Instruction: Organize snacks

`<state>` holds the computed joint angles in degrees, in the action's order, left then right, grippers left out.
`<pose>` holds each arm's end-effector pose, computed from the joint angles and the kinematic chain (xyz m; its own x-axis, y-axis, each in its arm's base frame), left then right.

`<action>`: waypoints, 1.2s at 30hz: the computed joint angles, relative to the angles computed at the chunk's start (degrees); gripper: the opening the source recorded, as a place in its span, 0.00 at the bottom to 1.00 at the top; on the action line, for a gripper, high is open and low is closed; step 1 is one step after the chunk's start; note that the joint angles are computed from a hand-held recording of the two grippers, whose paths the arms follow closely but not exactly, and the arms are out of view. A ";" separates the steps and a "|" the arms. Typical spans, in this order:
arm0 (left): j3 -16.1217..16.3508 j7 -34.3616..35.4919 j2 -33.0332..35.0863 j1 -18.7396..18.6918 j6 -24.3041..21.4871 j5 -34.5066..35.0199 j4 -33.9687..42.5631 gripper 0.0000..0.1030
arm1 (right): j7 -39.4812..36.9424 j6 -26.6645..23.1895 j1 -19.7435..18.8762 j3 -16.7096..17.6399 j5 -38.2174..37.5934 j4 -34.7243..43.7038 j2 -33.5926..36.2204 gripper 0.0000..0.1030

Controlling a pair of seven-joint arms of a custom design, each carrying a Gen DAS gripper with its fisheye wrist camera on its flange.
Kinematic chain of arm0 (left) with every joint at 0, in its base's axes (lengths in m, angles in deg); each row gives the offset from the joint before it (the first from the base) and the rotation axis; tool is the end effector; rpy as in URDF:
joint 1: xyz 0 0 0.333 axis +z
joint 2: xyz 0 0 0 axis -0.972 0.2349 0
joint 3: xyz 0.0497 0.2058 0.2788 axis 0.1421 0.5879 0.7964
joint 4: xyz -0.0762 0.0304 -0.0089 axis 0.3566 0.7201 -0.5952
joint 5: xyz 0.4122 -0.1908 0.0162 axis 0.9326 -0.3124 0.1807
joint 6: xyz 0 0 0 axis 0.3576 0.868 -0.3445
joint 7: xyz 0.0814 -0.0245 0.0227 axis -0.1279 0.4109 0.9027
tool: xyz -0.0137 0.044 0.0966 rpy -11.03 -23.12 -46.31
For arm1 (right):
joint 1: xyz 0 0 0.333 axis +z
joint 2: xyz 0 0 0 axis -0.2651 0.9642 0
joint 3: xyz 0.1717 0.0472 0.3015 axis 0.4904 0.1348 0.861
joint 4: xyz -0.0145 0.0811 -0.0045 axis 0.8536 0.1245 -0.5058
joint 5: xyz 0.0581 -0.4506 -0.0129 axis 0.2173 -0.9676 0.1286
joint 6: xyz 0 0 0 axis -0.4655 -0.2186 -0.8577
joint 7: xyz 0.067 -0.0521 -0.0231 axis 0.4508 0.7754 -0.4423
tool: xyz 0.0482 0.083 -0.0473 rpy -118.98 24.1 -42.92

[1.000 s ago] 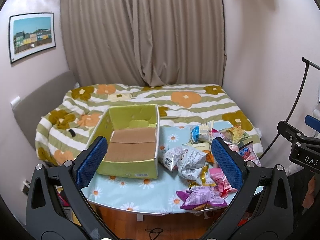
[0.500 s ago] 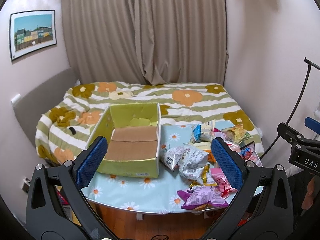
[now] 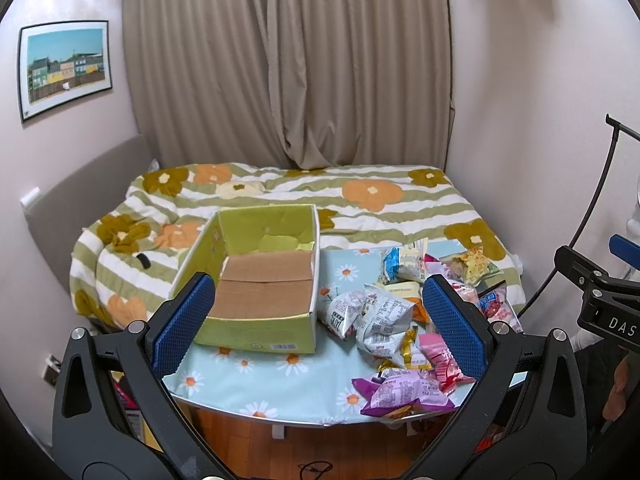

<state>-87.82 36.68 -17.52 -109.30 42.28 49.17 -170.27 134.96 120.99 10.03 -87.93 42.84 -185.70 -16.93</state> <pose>0.6147 -0.4729 0.5493 0.2084 -0.9764 -0.0563 -0.5047 -0.0580 -0.8613 0.6668 0.3122 0.5299 0.1362 -0.9905 -0.0191 -0.5463 -0.0591 -0.8355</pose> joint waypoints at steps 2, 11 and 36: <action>0.02 0.05 0.05 -0.04 -0.09 -0.03 0.09 1.00 | -0.37 -0.06 -0.10 0.09 0.29 -0.01 -0.09 1.00; -0.01 0.11 -0.01 -0.08 -0.19 -0.08 0.10 1.00 | -0.73 -0.11 -0.15 0.16 0.66 0.01 -0.11 1.00; -0.59 4.40 0.49 1.75 3.90 -5.98 0.14 1.00 | -0.72 -3.66 -0.42 0.61 1.72 0.27 -0.28 1.00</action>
<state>-88.41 41.08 -17.03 -107.55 46.18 43.19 -170.13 134.24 117.33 9.61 -87.32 44.56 -185.43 -17.21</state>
